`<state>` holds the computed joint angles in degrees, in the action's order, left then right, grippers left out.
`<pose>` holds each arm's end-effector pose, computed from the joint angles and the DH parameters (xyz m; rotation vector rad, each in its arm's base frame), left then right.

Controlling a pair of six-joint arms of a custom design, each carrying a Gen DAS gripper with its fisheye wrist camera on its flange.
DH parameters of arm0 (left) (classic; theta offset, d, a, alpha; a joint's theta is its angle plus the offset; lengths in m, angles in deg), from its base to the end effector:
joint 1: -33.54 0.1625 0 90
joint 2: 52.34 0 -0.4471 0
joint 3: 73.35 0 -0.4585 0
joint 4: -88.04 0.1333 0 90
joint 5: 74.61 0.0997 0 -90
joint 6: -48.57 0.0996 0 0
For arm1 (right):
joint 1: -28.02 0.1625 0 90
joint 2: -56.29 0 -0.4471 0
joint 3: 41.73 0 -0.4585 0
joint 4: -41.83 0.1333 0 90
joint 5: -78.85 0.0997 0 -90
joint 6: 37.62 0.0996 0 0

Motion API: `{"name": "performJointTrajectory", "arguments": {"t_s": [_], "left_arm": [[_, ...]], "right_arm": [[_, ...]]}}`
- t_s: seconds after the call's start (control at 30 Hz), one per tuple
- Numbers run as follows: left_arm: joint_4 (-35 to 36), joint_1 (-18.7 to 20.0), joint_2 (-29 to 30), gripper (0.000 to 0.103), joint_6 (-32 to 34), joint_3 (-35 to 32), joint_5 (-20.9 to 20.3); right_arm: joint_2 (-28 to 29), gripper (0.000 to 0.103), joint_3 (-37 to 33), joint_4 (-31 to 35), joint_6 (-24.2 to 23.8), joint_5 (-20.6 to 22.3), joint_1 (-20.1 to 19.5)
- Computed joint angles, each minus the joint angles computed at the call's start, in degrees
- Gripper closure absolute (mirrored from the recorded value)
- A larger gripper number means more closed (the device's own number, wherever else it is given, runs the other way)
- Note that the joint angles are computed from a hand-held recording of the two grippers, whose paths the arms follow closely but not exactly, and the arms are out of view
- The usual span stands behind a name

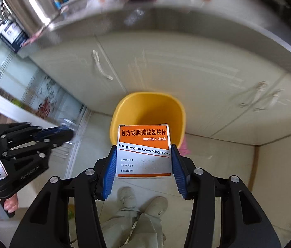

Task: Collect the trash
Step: 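Carry both items over the yellow bin and open both tools to drop them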

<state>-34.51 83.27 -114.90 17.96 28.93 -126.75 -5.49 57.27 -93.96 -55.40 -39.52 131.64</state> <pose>-0.2704 -0.6200 0.1758 0.2649 2.4949 -0.3708 0.2456 -0.6486 0.2073 0.6654 -2.5518 0.1732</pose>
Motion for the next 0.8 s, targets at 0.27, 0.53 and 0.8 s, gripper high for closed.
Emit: {"name": "performJointTrajectory", "arguments": {"t_s": [0.27, 0.53, 0.8], "left_arm": [[-2.01, 7.92, 7.47, 0.092, 12.0, -4.93, -7.6], [2.38, 12.13, 13.36, 0.091, 15.38, -10.2, -9.71], [2.48, 13.52, 15.96, 0.089, 15.92, -12.82, -10.39]], "right_arm": [[8.67, 0.052, -4.5, 1.46, -5.19, 1.36, -4.85], [15.63, 0.052, -10.24, 4.92, -5.5, 0.68, -8.41], [17.33, 0.051, -12.62, 6.85, -3.99, 2.23, -10.28]]}}
